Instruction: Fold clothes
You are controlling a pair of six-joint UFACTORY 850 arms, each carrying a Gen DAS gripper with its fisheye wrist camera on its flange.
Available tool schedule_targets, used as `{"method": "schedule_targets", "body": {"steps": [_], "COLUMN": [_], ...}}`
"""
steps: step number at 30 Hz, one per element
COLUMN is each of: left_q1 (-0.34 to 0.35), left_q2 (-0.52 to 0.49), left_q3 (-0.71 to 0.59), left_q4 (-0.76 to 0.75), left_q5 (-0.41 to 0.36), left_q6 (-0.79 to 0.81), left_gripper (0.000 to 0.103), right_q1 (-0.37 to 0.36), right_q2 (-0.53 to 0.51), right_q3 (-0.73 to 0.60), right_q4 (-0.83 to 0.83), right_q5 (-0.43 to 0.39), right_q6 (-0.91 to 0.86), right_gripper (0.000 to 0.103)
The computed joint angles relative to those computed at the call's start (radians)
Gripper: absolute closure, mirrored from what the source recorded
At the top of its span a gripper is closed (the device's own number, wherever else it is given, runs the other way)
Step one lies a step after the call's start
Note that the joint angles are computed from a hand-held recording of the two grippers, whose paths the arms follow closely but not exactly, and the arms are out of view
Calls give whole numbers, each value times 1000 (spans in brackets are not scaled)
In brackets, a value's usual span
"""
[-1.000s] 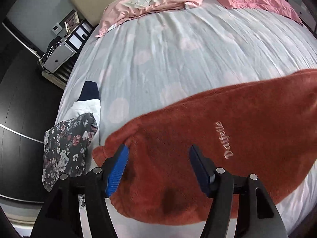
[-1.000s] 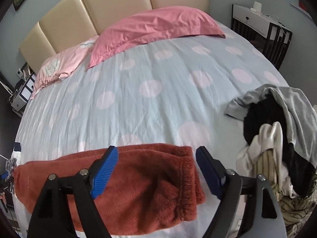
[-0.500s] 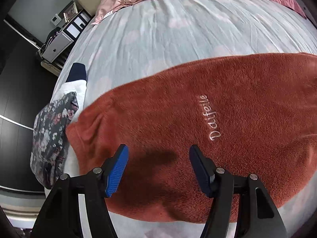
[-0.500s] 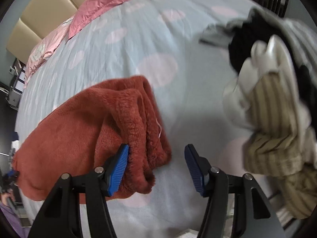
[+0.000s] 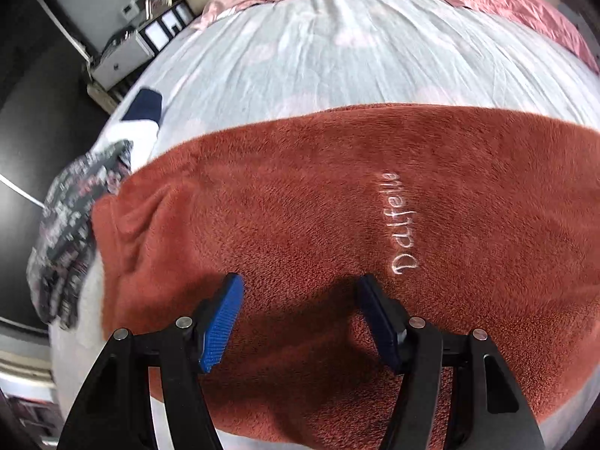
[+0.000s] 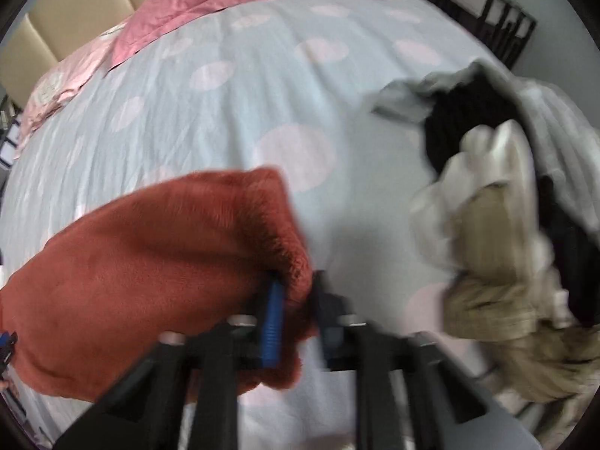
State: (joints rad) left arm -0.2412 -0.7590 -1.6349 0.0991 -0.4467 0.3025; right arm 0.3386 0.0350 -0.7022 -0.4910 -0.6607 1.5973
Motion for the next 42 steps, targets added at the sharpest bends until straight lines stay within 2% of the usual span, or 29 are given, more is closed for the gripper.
{"method": "schedule_targets", "body": {"steps": [2,4,9,11,13,14,16,18,21,24,27,30,34,36,38,42], "left_q1": [10,7,-5,7,26,35,58,84,127,168,191,203,240,244,252,273], "left_q2": [-2,-3,-6,-7,-5,-3,2,2,1,-20,-34,-68,-111,-123,-138,-169], "left_q3": [-7,-9,-14,-25,-35,-40,-48,-59,-57,-74,-84,-117,-160,-169,-183,-217], "left_q4": [-96,-93,-46,-105,-197,-243,-323,-376,-440,-555,-622,-614,-810,-859,-923,-1037], "left_q5": [-17,-19,-20,-21,-9,-5,6,29,77,74,75,106,23,10,-9,-69], "left_q6": [75,76,43,80,150,184,239,284,366,474,511,467,591,644,705,746], "left_gripper": [38,38,38,38,38,38,38,38,38,38,38,38,38,38,38,38], "right_q1": [-9,-19,-59,-57,-50,-46,-25,11,96,191,259,307,354,374,387,393], "right_q2": [22,42,-27,-51,-36,-22,19,67,82,58,-13,-109,-267,-348,-432,-565], "right_q3": [-14,-29,-38,-37,-23,-15,2,21,15,-10,-54,-124,-261,-334,-412,-545], "right_q4": [-27,-54,29,53,59,52,6,-65,-197,-317,-437,-574,-756,-823,-843,-744], "right_q5": [-54,-107,-37,-27,-26,-27,-39,-35,-44,-68,-10,51,98,105,111,163], "right_q6": [-3,-9,-162,-196,-179,-160,-85,18,198,398,609,814,1011,1074,1061,837], "right_gripper": [95,95,91,89,81,78,61,49,42,42,42,42,42,42,42,42]}}
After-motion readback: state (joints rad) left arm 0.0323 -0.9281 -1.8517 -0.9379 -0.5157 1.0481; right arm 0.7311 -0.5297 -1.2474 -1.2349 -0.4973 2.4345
